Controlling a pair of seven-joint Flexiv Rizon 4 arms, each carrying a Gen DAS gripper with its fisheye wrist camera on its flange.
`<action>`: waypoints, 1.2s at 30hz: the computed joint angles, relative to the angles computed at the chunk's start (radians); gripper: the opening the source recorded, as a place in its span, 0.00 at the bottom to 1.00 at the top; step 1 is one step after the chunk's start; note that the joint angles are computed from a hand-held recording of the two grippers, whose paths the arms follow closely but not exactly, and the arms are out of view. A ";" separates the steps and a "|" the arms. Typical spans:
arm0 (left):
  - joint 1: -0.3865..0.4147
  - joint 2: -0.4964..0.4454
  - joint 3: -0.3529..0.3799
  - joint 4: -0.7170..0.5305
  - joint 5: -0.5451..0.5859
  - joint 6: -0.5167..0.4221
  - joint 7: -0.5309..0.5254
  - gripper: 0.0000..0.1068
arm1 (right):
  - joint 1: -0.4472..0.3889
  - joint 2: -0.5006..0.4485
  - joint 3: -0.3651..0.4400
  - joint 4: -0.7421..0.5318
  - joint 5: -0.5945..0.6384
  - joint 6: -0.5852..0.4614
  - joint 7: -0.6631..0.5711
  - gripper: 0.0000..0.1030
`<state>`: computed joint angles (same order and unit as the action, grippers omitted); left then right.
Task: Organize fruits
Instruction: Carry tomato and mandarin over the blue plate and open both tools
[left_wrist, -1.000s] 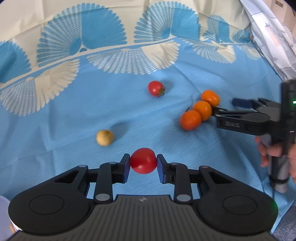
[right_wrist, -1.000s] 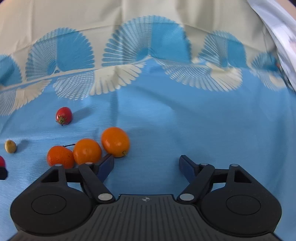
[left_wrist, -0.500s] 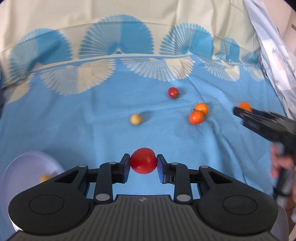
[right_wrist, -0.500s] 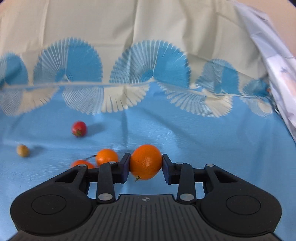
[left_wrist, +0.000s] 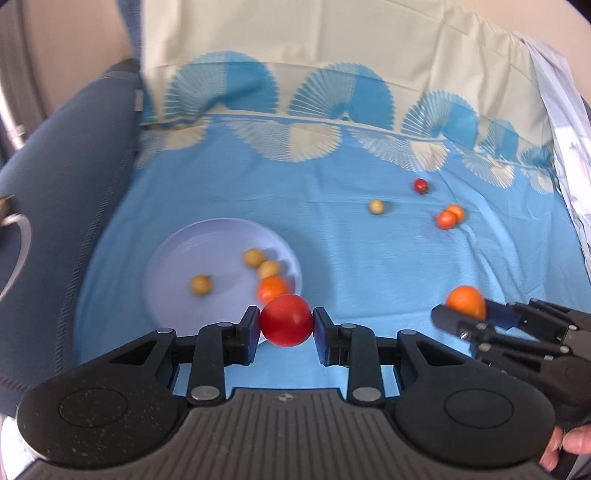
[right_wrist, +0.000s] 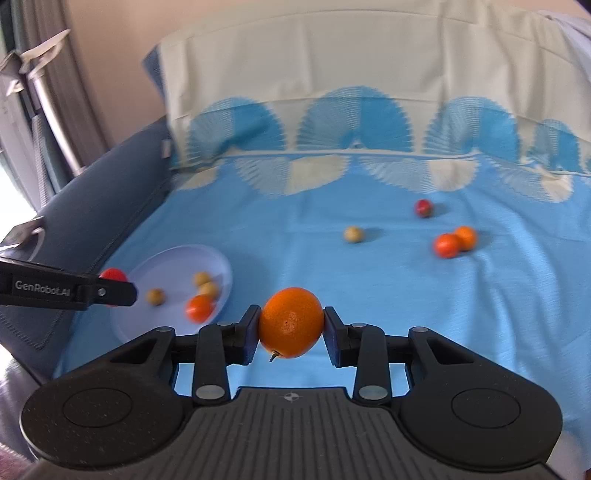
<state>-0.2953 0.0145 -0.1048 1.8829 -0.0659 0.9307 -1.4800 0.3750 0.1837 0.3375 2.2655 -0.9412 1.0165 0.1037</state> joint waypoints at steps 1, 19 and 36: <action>0.003 0.022 0.011 0.019 -0.008 0.003 0.006 0.32 | 0.015 -0.016 0.011 -0.021 0.005 -0.007 -0.010 0.36; 0.091 0.180 0.050 0.149 -0.040 0.006 -0.001 0.32 | 0.168 -0.082 0.038 -0.156 -0.016 -0.147 -0.046 0.36; 0.099 0.166 0.049 0.134 -0.044 0.015 -0.012 0.32 | 0.178 -0.084 0.034 -0.161 -0.020 -0.166 -0.037 0.36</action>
